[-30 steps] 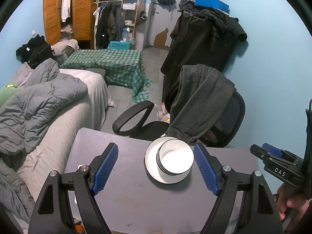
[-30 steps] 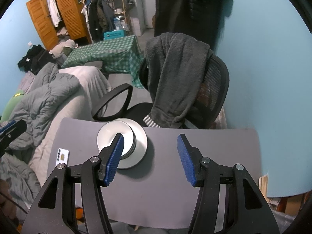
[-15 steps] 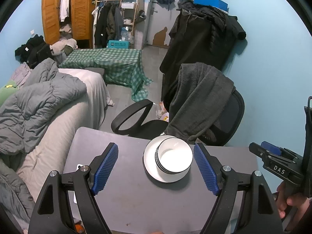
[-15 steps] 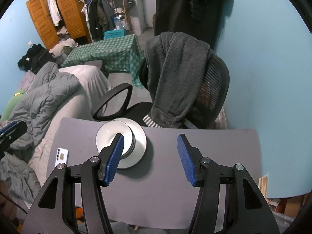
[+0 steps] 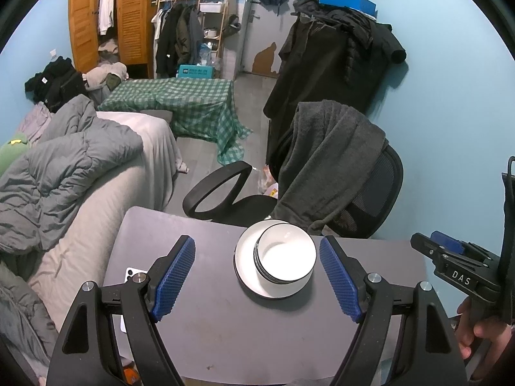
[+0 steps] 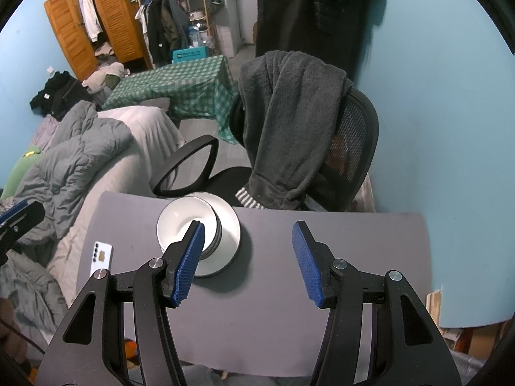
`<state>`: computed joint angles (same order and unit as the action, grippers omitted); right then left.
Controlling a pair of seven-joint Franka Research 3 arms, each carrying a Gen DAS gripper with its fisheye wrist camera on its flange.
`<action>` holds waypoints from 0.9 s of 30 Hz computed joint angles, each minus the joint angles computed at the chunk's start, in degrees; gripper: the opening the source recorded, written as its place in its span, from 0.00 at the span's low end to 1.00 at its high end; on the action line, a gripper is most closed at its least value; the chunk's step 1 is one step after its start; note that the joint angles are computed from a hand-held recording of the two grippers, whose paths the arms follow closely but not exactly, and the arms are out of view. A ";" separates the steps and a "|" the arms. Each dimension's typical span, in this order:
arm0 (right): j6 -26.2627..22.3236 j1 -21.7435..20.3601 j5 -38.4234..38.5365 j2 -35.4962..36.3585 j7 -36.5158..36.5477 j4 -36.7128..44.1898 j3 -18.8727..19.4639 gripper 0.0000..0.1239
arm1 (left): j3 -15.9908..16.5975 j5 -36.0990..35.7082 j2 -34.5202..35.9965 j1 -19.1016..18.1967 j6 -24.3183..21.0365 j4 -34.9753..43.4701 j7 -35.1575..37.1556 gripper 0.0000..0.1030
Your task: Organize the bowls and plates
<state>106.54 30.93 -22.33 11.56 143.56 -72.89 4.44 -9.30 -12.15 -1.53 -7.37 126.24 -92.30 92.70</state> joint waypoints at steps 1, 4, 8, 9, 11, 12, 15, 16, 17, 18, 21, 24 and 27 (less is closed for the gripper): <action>-0.03 0.00 -0.03 0.04 -0.02 0.04 -0.01 0.44 | -0.02 -0.01 0.15 -0.02 -0.16 0.21 0.05 0.79; -0.04 -0.04 0.11 0.01 -0.07 0.02 -0.02 0.44 | -0.06 0.04 0.10 -0.03 -0.25 0.17 0.03 0.79; 0.10 -0.11 0.13 -0.09 -0.23 -0.15 -0.03 0.44 | -0.09 0.10 -0.02 -0.07 -0.10 -0.02 -0.17 0.79; 0.18 -0.13 0.14 -0.11 -0.21 -0.21 -0.03 0.44 | -0.09 0.12 -0.01 -0.08 -0.21 0.03 -0.20 0.79; 0.07 -0.17 0.27 -0.02 -0.28 -0.09 -0.02 0.44 | -0.09 0.18 -0.06 -0.10 -0.26 -0.03 -0.31 0.79; 0.21 -0.17 0.30 -0.33 -0.24 -0.56 0.00 0.44 | -0.08 0.09 -0.14 -0.11 -0.24 -0.12 -0.33 0.79; 0.22 -0.23 0.29 -0.34 -0.26 -0.59 0.04 0.44 | -0.10 0.17 0.01 -0.14 -0.50 0.17 -0.22 0.79; 0.22 -0.24 0.28 -0.34 -0.25 -0.59 0.06 0.44 | -0.11 0.18 -0.07 -0.15 -0.53 0.10 -0.27 0.79; 0.14 -0.25 0.38 -0.32 -0.24 -0.52 0.08 0.44 | -0.13 0.25 -0.04 -0.18 -0.55 0.14 -0.31 0.79; 0.30 -0.27 0.31 -0.38 -0.20 -0.65 0.06 0.44 | -0.14 0.24 -0.13 -0.20 -0.53 0.06 -0.29 0.79; 0.41 -0.32 0.29 -0.43 -0.25 -0.75 0.07 0.44 | -0.15 0.31 -0.18 -0.22 -0.18 -0.09 -0.33 0.79; 0.71 -0.38 0.30 -0.72 -0.26 -1.23 0.11 0.44 | -0.23 0.25 -0.24 -0.39 0.15 -0.16 -0.40 0.79; 1.09 -0.45 0.28 -1.16 -0.12 -1.97 0.24 0.44 | -0.21 0.23 -0.16 -0.46 -0.07 0.02 -0.40 0.79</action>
<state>107.63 30.48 -22.06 10.40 143.44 -74.86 4.68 -9.51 -11.92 -1.69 -7.83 126.18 -92.29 92.30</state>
